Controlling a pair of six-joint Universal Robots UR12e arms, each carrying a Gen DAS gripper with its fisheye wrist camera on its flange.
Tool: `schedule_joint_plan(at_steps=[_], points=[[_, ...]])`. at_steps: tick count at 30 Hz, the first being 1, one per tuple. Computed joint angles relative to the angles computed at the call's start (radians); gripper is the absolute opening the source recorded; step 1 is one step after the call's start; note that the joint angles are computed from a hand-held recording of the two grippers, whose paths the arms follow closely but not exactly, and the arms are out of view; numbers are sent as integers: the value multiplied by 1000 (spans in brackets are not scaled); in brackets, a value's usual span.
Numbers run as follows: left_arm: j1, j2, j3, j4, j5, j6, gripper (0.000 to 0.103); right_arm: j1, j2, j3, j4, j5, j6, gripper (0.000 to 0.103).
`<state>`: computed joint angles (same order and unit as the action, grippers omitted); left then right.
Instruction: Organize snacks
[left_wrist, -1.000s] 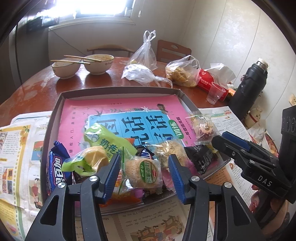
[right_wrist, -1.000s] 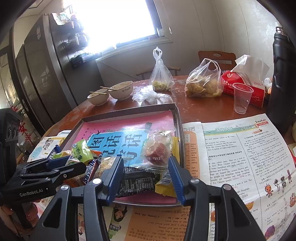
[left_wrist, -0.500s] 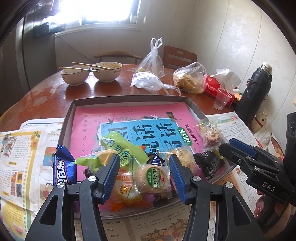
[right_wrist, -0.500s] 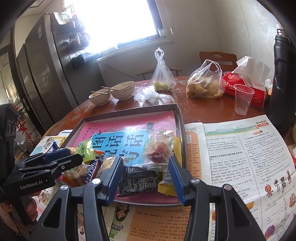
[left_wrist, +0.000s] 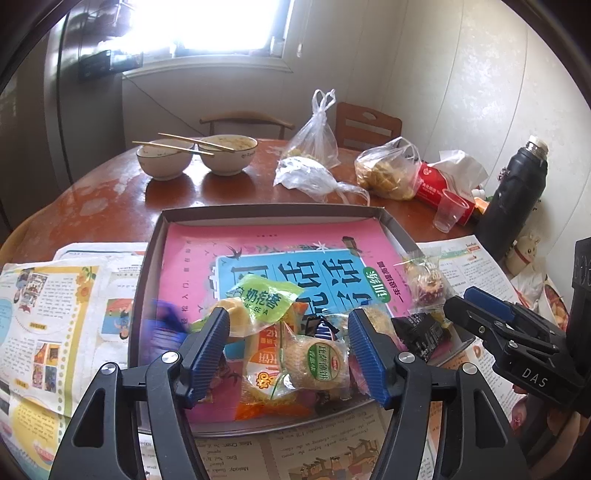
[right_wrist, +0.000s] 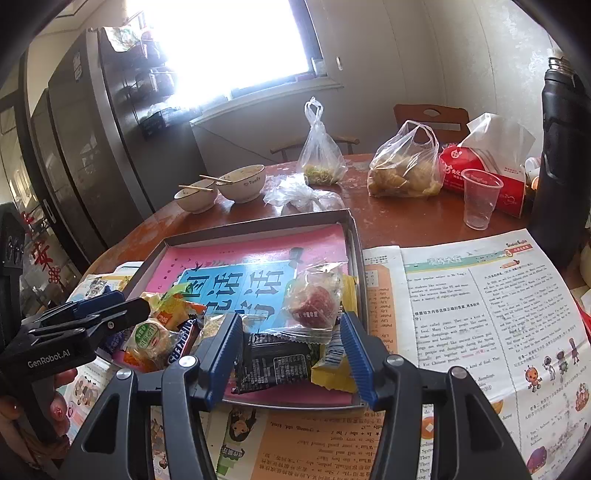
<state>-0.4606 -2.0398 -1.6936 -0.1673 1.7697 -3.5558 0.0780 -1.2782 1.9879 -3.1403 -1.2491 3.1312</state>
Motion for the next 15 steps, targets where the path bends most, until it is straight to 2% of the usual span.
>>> schedule_joint_plan(at_steps=[4, 7, 15], points=[[-3, 7, -8, 14, 14, -11, 72, 0, -5, 5, -15, -5, 6, 57], [-6, 13, -14, 26, 30, -16, 74, 0, -8, 9, -33, -10, 13, 62], [-28, 22, -25, 65, 116, -4, 78, 0, -21, 26, -103, -21, 43, 69]])
